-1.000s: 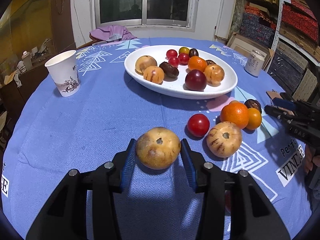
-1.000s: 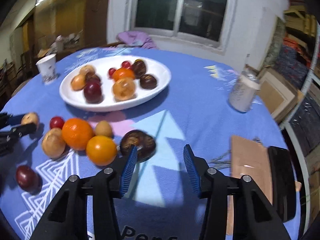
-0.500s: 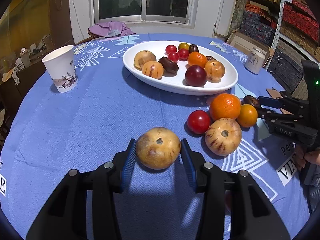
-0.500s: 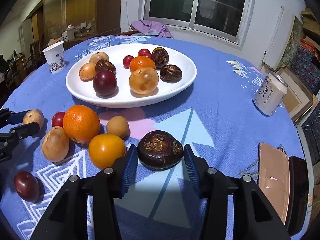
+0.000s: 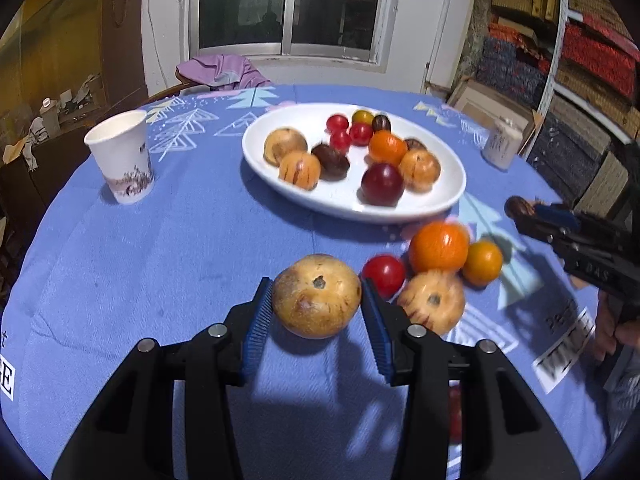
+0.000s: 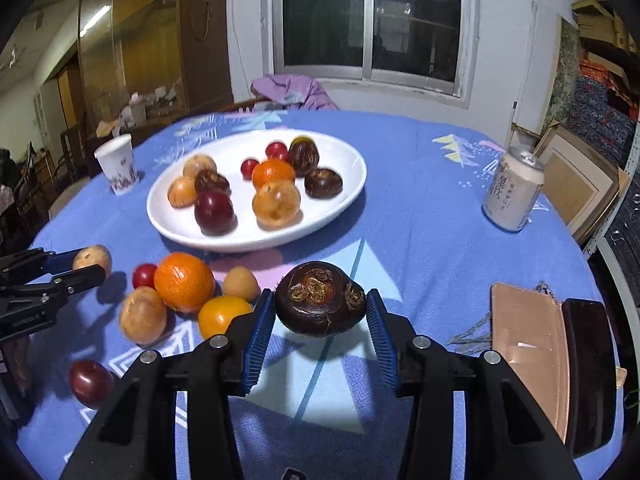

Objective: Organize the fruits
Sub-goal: 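Carry both fruits over the white plate and open both tools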

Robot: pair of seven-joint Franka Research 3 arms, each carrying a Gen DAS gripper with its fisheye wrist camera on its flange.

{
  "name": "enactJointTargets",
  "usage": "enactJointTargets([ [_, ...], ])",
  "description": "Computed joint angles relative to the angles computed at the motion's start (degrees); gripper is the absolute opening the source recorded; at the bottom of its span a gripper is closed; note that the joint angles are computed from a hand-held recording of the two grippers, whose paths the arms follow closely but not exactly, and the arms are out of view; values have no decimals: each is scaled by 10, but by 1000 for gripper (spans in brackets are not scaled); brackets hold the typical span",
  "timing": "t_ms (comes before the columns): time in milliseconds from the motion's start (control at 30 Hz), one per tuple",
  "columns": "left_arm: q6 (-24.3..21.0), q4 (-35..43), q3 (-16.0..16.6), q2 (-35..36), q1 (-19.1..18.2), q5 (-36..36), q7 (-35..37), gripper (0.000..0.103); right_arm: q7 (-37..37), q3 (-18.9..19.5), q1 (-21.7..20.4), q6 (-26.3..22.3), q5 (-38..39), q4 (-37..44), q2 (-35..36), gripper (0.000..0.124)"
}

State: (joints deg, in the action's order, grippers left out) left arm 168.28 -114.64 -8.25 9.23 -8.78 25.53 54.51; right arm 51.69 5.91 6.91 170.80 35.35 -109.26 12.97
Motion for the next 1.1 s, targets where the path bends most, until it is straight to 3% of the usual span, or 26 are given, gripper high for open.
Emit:
enactJointTargets([
  [67,-13,30,-1,11,-1,-3,6,44,-11,7,-8,-19,17,19,3,47],
  [233,-63,155,-1,80,-12,-13,32,44,63,-30,24,-65,-75,115,52,47],
  [667,-208,486,-9,301,-25,-99,118,46,217,-36,32,-225,-172,490,295,48],
  [700,-206,495,-6,308,-27,-101,119,51,219,-27,24,-225,-162,500,304,49],
  [733,-202,495,0,309,-29,-101,115,63,214,-15,15,-220,-151,494,303,54],
  [800,-186,484,2,303,-27,-104,110,69,205,2,1,-208,-128,478,296,60],
  [967,-142,411,2,251,-16,-114,92,69,185,10,-11,-189,-101,418,253,60],
  [1100,-86,282,7,167,-11,-101,69,70,146,23,-28,-161,-59,318,185,63],
])
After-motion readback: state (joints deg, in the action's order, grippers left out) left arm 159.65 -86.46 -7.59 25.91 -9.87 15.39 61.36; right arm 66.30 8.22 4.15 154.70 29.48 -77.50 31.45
